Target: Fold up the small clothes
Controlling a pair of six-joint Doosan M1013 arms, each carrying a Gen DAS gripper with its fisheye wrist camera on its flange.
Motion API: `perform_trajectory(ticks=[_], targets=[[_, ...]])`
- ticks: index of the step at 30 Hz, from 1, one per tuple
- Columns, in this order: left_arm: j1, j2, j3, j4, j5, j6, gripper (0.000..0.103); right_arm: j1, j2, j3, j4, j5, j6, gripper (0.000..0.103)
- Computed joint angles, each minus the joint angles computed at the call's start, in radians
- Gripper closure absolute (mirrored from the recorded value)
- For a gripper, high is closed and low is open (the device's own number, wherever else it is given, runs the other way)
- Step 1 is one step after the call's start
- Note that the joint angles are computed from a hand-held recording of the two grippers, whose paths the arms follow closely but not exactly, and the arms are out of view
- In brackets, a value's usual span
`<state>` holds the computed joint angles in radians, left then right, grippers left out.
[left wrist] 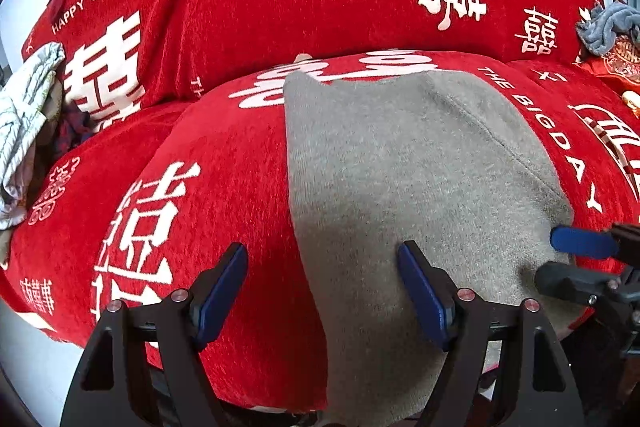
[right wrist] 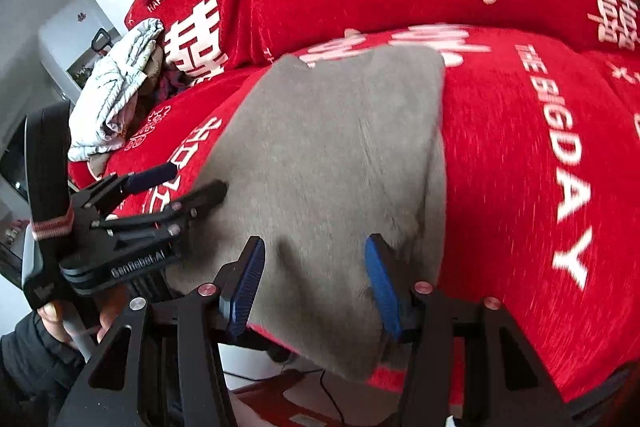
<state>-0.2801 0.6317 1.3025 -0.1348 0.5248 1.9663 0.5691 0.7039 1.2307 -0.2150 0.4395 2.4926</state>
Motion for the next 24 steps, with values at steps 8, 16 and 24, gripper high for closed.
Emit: perform_trajectory(ticks=[8,16,24], targets=[[0.002,-0.055,0.070,-0.035,-0.070,0.055,0.018,0.034,0.027,-0.113,-0.092,0.289,0.002,0.044],[0.004,-0.108,0.122,-0.123,-0.206,0.096,0.018,0.091,0.039,-0.182,-0.404,0.412,0.144,0.042],[-0.008,-0.129,0.164,-0.073,-0.300,0.040,0.018,0.106,0.051,-0.218,-0.439,0.464,0.146,0.042]])
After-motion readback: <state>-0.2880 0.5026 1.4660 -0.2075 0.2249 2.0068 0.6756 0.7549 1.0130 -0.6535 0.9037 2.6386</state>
